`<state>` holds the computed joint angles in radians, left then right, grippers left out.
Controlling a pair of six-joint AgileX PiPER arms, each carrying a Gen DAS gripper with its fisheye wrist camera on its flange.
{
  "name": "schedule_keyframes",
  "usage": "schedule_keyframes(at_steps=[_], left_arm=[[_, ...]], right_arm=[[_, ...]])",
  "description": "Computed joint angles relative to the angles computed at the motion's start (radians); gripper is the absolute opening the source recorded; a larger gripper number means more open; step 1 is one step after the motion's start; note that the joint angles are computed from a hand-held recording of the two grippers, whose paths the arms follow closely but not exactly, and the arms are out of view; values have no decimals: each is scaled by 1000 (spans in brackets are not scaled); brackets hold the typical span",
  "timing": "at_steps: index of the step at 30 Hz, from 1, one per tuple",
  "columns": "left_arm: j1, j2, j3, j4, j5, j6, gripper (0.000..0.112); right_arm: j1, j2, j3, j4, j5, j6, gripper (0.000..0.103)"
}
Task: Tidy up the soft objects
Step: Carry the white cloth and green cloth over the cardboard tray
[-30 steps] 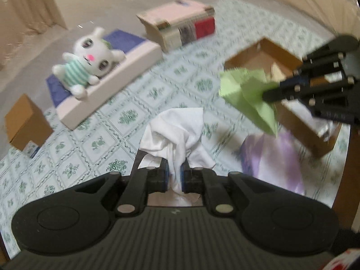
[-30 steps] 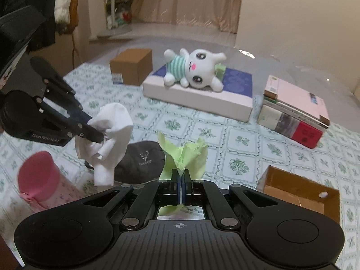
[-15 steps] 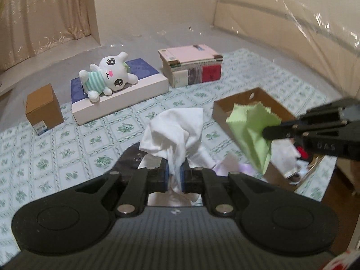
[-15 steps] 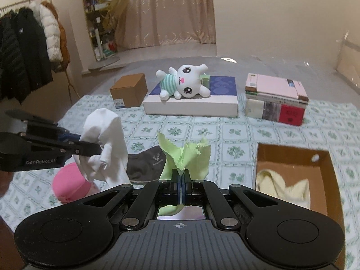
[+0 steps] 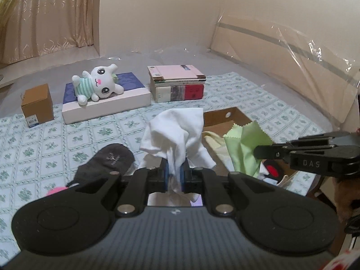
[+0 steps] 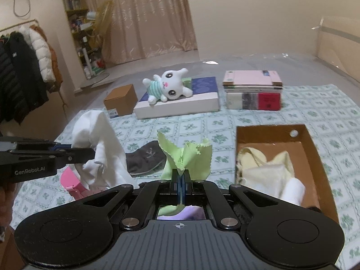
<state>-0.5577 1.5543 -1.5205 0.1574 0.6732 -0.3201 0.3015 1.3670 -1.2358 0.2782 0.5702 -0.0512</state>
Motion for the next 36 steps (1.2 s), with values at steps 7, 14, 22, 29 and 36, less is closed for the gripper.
schedule_keyframes(at_steps=[7, 14, 22, 29, 36], left_arm=[[-100, -19, 60, 138, -40, -183, 9], [-172, 7, 57, 180, -45, -245, 9], [-228, 64, 9, 213, -40, -284, 9], [-250, 118, -52, 214, -27, -284, 9], [-263, 195, -144, 186, -10, -250, 9]], right_arm=[[-15, -112, 114, -132, -27, 103, 1], [-39, -208, 210, -216, -27, 163, 1], [-105, -254, 246, -187, -15, 117, 1], [-191, -259, 256, -104, -2, 18, 1], [-280, -240, 264, -8, 0, -102, 1]])
